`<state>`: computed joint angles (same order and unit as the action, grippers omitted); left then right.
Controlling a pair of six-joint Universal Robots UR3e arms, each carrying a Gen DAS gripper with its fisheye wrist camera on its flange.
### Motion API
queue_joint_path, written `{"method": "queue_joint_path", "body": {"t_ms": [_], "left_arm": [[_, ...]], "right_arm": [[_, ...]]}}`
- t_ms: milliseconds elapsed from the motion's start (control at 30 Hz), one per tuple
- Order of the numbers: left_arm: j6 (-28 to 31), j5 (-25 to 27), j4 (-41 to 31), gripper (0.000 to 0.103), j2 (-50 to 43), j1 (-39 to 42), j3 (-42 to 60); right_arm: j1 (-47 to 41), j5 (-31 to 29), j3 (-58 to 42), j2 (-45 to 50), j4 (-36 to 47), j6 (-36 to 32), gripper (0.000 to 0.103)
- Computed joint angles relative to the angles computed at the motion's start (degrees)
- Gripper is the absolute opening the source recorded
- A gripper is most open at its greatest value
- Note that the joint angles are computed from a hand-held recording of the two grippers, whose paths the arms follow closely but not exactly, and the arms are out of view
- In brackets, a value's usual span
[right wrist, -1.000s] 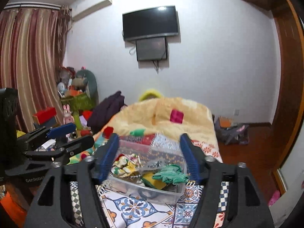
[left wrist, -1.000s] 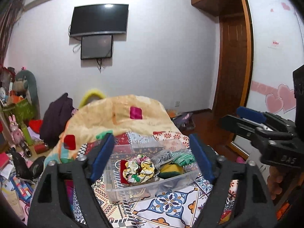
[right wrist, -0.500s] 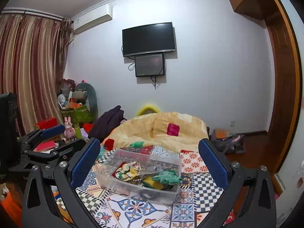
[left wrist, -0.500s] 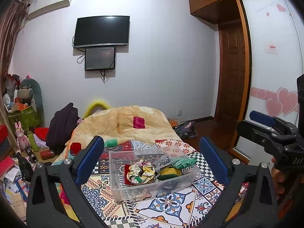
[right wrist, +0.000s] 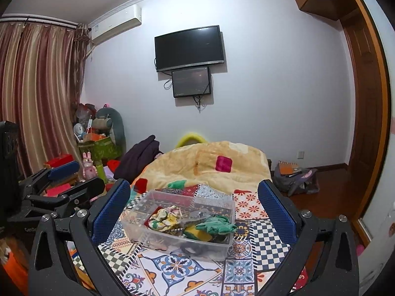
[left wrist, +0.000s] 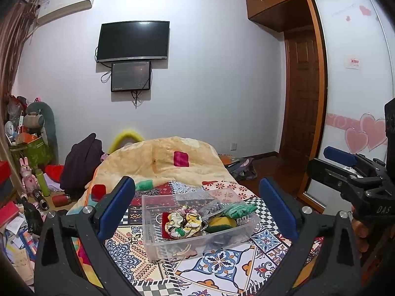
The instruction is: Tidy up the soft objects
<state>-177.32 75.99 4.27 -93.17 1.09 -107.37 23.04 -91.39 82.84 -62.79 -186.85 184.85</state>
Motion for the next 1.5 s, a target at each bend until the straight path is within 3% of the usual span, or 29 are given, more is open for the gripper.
{"method": "queue_joint_path", "body": {"t_ms": [1500], "left_arm": [[0.21, -0.99, -0.33, 0.102, 0.53, -0.26, -0.18]], "right_arm": [[0.94, 0.59, -0.75, -0.44, 1.11, 0.04, 0.103]]}}
